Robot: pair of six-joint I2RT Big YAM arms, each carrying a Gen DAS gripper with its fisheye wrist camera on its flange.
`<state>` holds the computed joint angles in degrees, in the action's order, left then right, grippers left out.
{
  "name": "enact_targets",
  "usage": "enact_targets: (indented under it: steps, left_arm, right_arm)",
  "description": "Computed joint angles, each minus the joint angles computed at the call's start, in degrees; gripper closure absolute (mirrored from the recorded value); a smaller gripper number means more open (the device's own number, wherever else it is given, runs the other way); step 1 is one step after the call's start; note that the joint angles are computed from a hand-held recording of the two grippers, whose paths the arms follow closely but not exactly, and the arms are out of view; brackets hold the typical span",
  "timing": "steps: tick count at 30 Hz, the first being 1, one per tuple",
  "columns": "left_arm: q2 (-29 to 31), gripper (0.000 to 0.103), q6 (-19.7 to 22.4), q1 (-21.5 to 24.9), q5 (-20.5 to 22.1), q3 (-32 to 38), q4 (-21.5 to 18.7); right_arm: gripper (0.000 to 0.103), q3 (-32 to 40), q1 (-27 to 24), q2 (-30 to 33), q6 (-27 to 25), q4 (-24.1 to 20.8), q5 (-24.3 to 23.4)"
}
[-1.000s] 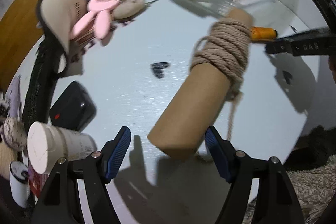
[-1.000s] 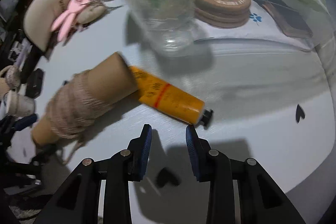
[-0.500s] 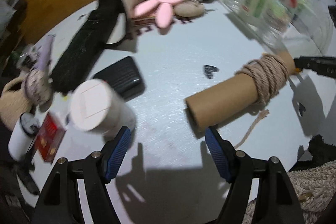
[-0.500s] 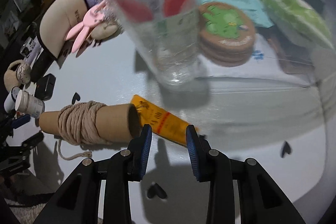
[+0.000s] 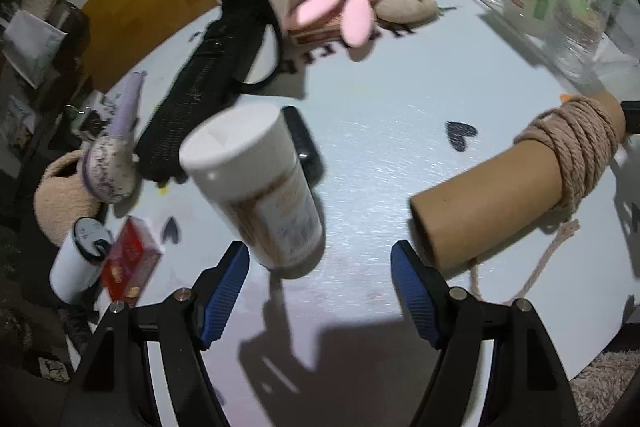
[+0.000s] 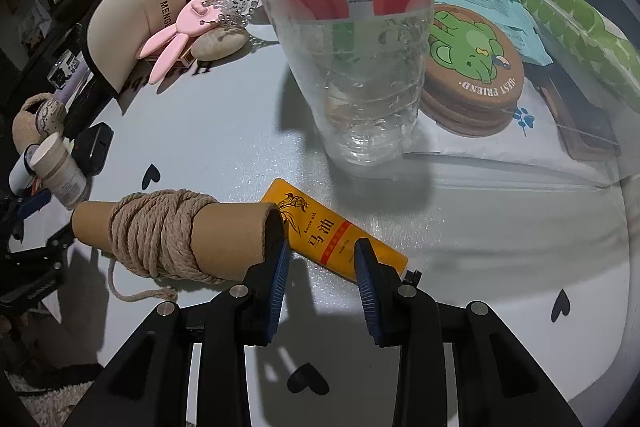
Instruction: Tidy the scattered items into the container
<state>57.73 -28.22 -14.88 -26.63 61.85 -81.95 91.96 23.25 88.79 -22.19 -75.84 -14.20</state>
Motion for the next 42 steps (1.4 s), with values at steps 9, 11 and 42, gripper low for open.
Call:
enact_targets:
  steps: [9,11,42]
  left_arm:
    - [-0.8,0.030,1.1,-2.1,2.3,-0.3,1.4]
    - [-1.1,0.030,1.1,-3.0,2.6,-0.4,1.3]
    - [-7.6,0.029,-1.4,-6.6,9.8,-1.3,6.2]
  right_arm:
    - [0.069,-2.0,-1.4,-2.5,-3.3,-0.4,0.3]
    - [0.069,-2.5,-1.9,-3.2,-4.7,-1.3,0.8]
    - [0.039,-4.3,3.6,-6.1,-55.9,-8.5,2.3]
